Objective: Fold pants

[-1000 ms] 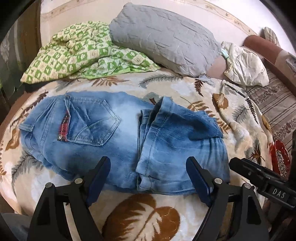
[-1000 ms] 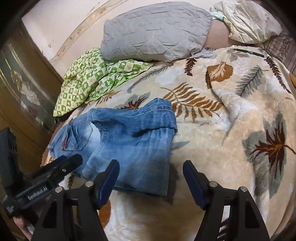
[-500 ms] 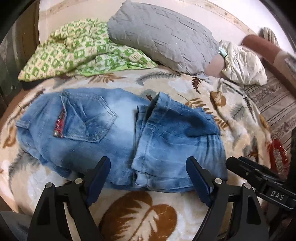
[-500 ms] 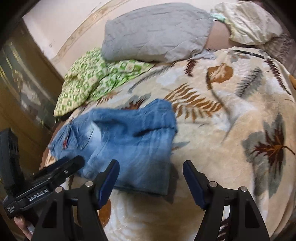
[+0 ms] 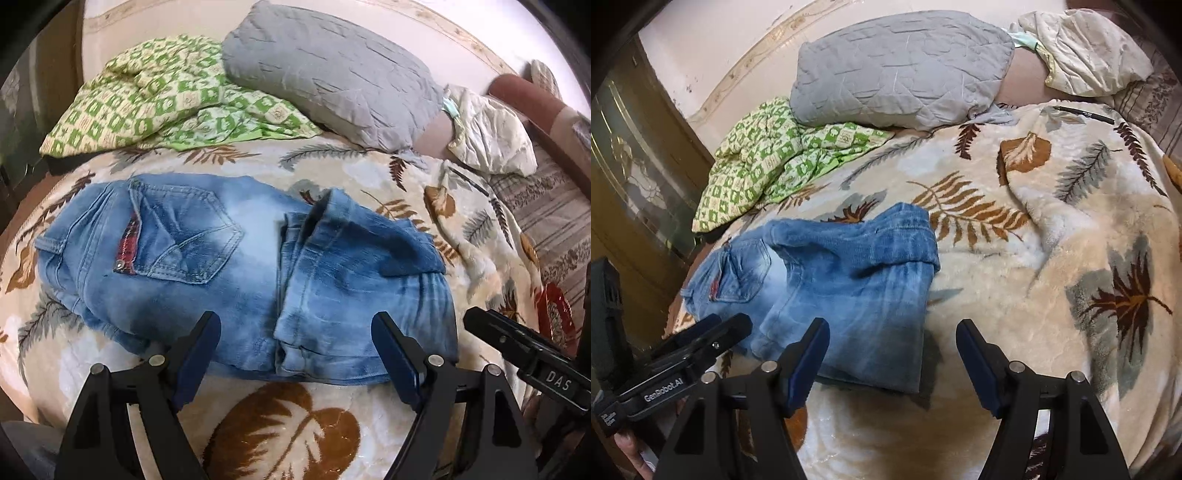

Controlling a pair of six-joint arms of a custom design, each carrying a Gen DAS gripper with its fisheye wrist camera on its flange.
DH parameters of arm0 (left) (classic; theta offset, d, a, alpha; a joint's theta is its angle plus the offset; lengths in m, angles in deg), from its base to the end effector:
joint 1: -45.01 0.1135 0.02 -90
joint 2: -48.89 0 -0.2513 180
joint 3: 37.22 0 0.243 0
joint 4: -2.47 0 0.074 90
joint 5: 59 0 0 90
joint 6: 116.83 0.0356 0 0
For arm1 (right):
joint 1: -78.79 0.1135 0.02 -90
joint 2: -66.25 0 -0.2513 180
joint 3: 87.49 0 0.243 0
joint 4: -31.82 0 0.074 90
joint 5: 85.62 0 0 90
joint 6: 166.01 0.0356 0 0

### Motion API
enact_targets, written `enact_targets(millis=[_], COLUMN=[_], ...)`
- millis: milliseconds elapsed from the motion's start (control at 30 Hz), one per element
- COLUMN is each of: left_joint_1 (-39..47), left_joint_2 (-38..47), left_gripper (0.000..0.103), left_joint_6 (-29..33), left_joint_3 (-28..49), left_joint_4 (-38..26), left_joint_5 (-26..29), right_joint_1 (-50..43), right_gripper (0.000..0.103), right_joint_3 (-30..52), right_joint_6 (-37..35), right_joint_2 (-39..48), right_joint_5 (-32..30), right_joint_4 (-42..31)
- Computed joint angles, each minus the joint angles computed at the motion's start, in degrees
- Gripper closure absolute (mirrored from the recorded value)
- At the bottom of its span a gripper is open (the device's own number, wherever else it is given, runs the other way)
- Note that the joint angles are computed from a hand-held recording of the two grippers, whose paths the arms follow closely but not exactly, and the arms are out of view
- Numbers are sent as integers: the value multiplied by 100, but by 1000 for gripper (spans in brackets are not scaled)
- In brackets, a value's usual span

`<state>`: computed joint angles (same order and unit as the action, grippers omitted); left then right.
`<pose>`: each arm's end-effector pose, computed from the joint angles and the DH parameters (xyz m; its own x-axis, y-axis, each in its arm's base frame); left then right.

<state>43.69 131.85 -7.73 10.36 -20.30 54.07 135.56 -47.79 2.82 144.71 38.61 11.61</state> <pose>0.2433 -0.0196 0.1315 -0.7279 0.3179 -0.6076 0.4932 0.8582 -0.1419 0.1332 0.1668 0.1190 -0.6136 0.5436 -0.5727 0.3575 0.8380 0.4123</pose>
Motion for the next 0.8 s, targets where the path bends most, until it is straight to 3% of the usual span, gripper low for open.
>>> enact_targets(millis=[200,300,467,667,800], left_joint_1=[572,1149,2137,2691,2669], left_joint_2=[287,1219,2476,3716,3938], left_gripper=[19,19,19,19,32], left_joint_6=[237,141,57,-567,-813], left_joint_3=[931,2141,3459,4301,4513], left_joint_4=[-763,-1573,-2444,-2681,-2690], left_joint_5=[305,439,490,475,608], right_joint_1=[-455,-773,-1275,-1388,-1399], right_gripper=[29,29,29,33,34], right_joint_3=[495,842,1686,3315,3833], right_joint_6=[-796,-1258,-1775,-2146,-2102], right_joint_2=[142,521,1692,3304,3891], right_joint_5=[-225,-551,-1512,-2412,-2702], right_joint_4=[3,307,1287,1616,1732])
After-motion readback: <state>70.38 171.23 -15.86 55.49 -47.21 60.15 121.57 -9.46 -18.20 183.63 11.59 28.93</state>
